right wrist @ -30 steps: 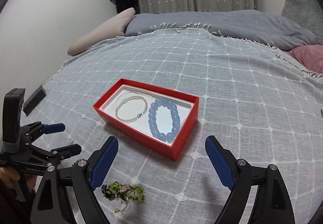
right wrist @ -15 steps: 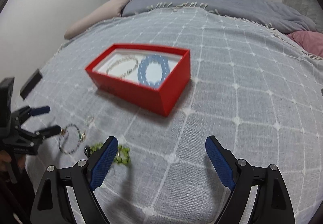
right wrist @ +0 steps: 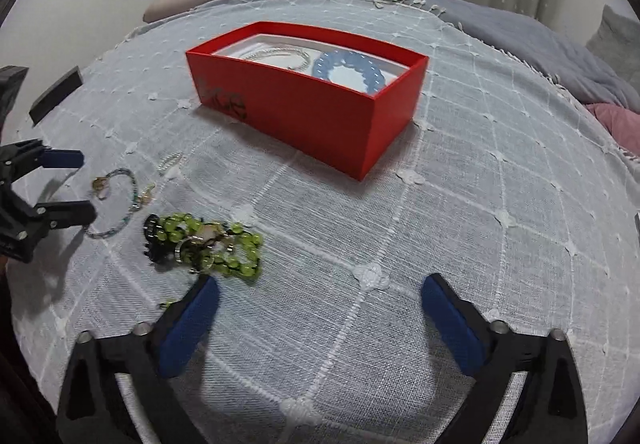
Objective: Organize jewelry
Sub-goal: 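Grasp the green bead bracelet with the right tool while the left tool grasps the green-beaded charm bracelet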
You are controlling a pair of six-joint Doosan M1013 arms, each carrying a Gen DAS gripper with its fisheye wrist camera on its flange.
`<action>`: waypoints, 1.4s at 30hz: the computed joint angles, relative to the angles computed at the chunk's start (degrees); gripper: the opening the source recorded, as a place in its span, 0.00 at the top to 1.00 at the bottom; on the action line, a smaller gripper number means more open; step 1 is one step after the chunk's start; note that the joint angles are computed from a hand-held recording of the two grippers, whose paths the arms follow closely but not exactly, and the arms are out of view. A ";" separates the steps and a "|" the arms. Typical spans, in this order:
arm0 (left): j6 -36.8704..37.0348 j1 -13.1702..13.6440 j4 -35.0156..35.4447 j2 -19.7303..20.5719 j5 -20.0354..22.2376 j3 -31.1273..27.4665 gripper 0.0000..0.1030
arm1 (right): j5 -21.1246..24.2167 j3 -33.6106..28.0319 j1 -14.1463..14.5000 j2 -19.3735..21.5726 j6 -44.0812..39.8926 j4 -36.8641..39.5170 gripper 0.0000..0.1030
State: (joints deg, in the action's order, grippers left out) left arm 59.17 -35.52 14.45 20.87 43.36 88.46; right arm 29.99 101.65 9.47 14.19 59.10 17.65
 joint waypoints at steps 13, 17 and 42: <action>6.37 -0.08 -6.94 -0.35 0.30 -0.15 0.55 | 1.81 -0.71 -0.96 -0.12 -4.07 6.97 0.18; 7.19 0.06 -8.41 -0.55 0.14 0.11 0.76 | 2.95 -1.04 -1.64 -0.04 -7.35 12.07 0.28; 5.60 -0.06 -7.45 -2.85 -3.81 1.46 0.94 | 7.67 -1.58 -1.42 -1.15 -17.62 19.26 0.94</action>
State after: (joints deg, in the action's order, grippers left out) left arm 64.77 -35.58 6.99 18.02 39.55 89.93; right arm 37.67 100.07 8.05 13.04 41.48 36.91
